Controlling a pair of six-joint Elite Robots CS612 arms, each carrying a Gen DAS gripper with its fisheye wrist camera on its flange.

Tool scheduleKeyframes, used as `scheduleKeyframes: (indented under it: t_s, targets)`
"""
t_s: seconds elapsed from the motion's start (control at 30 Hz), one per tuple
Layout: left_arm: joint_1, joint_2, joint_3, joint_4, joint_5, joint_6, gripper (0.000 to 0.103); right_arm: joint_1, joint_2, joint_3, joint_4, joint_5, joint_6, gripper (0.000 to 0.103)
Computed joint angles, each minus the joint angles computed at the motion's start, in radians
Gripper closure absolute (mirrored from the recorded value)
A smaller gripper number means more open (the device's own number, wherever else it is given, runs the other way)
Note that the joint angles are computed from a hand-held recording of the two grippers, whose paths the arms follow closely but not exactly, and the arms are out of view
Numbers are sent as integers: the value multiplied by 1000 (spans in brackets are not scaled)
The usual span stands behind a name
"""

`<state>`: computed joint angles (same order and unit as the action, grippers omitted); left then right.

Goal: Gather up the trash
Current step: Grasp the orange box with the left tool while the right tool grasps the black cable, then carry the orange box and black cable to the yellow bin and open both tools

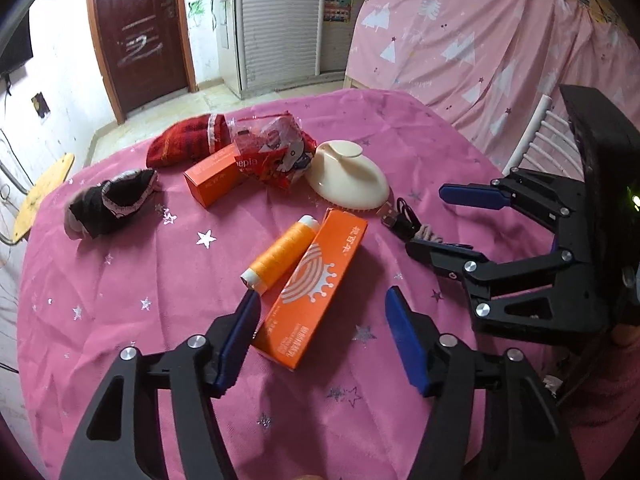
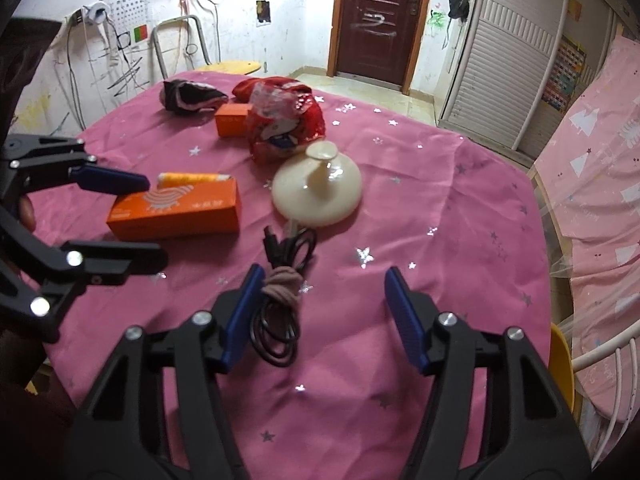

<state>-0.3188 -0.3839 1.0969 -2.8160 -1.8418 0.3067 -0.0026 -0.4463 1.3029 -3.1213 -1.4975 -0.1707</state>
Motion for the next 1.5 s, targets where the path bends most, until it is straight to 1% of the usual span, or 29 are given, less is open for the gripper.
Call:
scheduleKeyframes:
  t_s: [0.07, 0.1, 0.13, 0.17, 0.2, 0.23, 0.27, 0.3, 0.4, 0.53, 0.67, 0.83, 1.0, 1.17, 1.33, 1.5]
  targets:
    - [-1, 9, -21, 31, 5, -3, 50, 1, 2, -5, 5, 4, -4, 54]
    - [-3, 13, -32, 50, 10, -2, 52, 0, 3, -7, 8, 15, -7, 58]
    - [-7, 15, -33, 40, 22, -1, 53, 0, 4, -8, 10, 22, -10, 66]
    - [-9, 15, -31, 37, 30, 5, 56, 0, 4, -9, 10, 22, -14, 71]
    - [-10, 13, -28, 33, 34, 10, 66, 1, 4, -9, 12, 26, -18, 79]
    - [-11, 13, -28, 34, 35, 11, 70, 0, 4, -9, 14, 39, -24, 86]
    - [-11, 12, -27, 35, 35, 10, 80, 0, 4, -9, 14, 42, -28, 87]
    - [-11, 11, -26, 34, 37, 9, 86, 2, 5, -11, 13, 38, -26, 87]
    - [-10, 9, -17, 23, 38, 5, 86, 0, 6, -9, 4, 46, -10, 87]
    - [-7, 2, -6, 18, 29, -8, 87, -6, -1, 9, -35, 60, 10, 87]
    - [-7, -16, 20, -22, 27, -20, 87, -16, -12, 35, -91, 77, 39, 87]
    - [-12, -42, 54, -64, 24, -21, 87, -27, -27, 69, -159, 74, 67, 87]
    - [-28, -59, 73, -94, 32, -32, 86, -45, -42, 108, -230, 64, 101, 87]
    - [-48, -73, 86, -124, 27, -38, 86, -70, -56, 151, -310, 44, 157, 87]
    - [-71, -83, 92, -134, 18, -34, 86, -99, -65, 190, -382, 22, 225, 87]
    - [-99, -88, 95, -141, 9, -14, 86, -127, -71, 226, -440, 3, 289, 87]
